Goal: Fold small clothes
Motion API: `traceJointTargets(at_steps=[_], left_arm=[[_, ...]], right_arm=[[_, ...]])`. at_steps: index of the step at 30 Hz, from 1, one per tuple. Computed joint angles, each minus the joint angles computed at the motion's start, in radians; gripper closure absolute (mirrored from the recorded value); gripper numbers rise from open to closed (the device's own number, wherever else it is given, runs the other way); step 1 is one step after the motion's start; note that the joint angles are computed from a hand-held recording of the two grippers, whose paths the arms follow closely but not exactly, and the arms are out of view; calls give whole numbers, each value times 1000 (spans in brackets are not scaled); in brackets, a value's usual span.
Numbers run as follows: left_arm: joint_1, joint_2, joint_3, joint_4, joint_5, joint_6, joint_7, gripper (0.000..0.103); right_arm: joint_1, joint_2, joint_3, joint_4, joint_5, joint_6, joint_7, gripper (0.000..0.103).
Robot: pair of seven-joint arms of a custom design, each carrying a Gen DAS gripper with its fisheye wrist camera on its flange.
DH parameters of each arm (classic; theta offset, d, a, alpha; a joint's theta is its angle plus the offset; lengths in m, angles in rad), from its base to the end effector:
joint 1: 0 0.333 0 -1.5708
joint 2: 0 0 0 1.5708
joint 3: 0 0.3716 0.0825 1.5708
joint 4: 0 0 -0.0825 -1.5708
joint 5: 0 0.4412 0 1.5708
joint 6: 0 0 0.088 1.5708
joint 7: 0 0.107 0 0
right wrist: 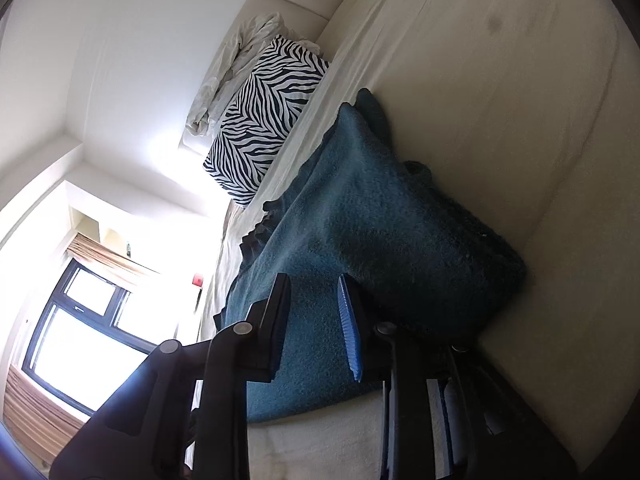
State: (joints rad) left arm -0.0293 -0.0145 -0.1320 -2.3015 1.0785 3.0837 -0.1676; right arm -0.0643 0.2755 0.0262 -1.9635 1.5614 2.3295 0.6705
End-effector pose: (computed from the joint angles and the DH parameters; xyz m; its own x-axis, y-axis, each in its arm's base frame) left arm 0.5548 -0.1634 0.4338 0.3125 -0.8506 0.4228 -0.6032 -0.5215 -0.6035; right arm 0.6858 -0.0100 0.3744 0.0435 -0.5410 -0.8399 -0.8247 0.4551 -0.3358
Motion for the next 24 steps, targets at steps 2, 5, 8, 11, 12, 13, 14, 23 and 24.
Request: traceJointTargets(at_steps=[2, 5, 8, 11, 12, 13, 14, 23, 24], left_arm=[[9, -3, 3, 21, 70, -5, -60, 43], [11, 28, 9, 64, 60, -27, -36, 41], [12, 79, 20, 104, 4, -47, 24, 41], [15, 124, 19, 118, -155, -78, 178, 45], [8, 129, 32, 115, -148, -65, 175, 46], [-4, 128, 49, 113, -108, -54, 154, 46], [-13, 126, 59, 111, -79, -53, 147, 46], [-21, 84, 87, 73, 140, -1, -89, 45], [-18, 77, 84, 68, 164, -1, -121, 44]], right_arm=[[2, -47, 6, -21, 61, 13, -50, 36], [35, -62, 4, 17, 63, 57, -97, 26], [63, 35, 2, 156, -133, 48, 63, 26], [71, 145, 8, 281, -293, 64, 219, 27], [78, 176, -1, 310, -358, 81, 300, 31], [85, 194, -13, 324, -394, 103, 347, 36], [57, 202, 9, 325, -374, 118, 324, 39], [-44, 156, 15, 230, -357, 283, 314, 45], [-37, 139, 12, 219, -390, 298, 296, 45]])
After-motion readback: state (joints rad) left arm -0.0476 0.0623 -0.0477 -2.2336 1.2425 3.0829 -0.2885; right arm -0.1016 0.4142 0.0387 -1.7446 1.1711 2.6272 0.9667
